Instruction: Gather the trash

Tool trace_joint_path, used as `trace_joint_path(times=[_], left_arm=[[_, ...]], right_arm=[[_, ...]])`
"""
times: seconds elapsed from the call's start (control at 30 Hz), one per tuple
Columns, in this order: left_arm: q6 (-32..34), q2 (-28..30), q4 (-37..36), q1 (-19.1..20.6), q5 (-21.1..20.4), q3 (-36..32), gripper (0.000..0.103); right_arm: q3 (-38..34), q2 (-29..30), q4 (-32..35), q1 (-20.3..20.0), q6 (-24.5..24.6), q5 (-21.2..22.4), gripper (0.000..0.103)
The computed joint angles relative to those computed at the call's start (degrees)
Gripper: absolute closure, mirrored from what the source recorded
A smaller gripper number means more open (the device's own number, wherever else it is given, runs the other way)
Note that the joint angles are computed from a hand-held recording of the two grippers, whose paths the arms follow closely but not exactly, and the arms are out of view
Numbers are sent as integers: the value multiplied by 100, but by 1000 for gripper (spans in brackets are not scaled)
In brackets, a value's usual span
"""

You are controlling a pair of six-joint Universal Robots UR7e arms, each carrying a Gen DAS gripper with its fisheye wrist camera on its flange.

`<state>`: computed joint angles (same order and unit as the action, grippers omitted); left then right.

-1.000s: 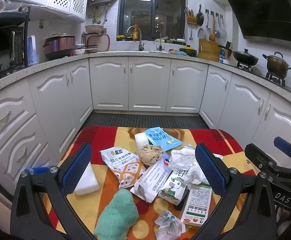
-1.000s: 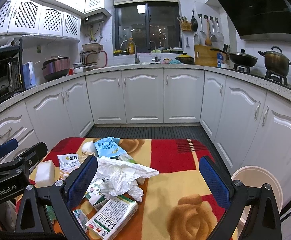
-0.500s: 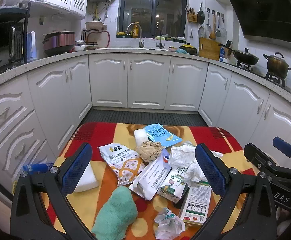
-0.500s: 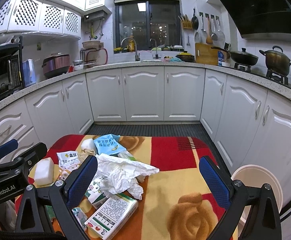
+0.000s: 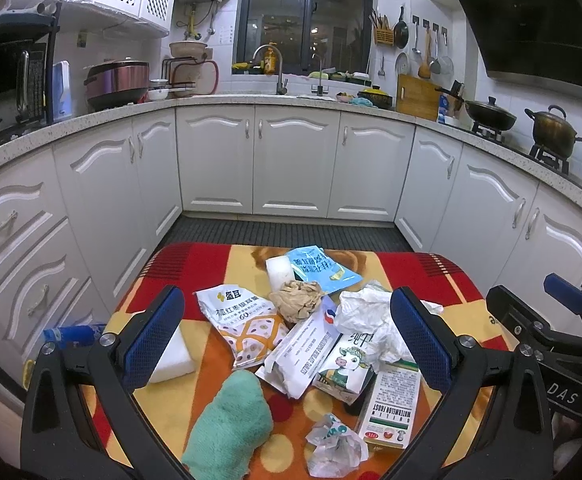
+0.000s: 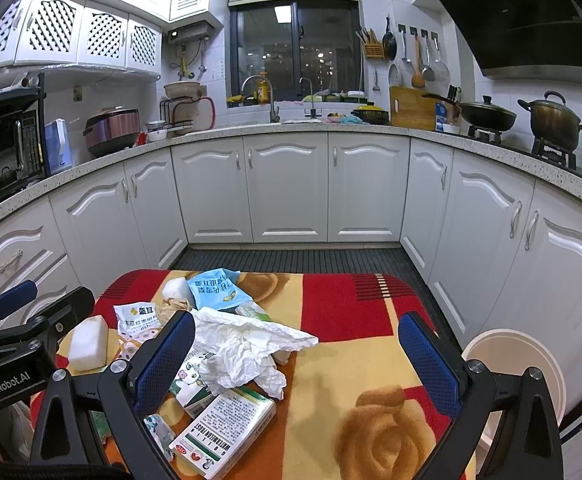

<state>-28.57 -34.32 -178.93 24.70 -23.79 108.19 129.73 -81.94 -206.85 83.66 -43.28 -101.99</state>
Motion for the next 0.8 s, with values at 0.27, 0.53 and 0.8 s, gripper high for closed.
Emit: trace_joint_path(times=[0.27,0.53,0.8], left_arm=[[-199,-72,60,31,-186,63,1],[-217,-124,124,37,-236,104,1],[-288,-173,224,39,-278,140,1]], right_arm=[[29,-24,49,-5,-7,-35,2],[26,-24,60,5,-7,-54,2],[58,-42,86,-5,-39,-78,2]])
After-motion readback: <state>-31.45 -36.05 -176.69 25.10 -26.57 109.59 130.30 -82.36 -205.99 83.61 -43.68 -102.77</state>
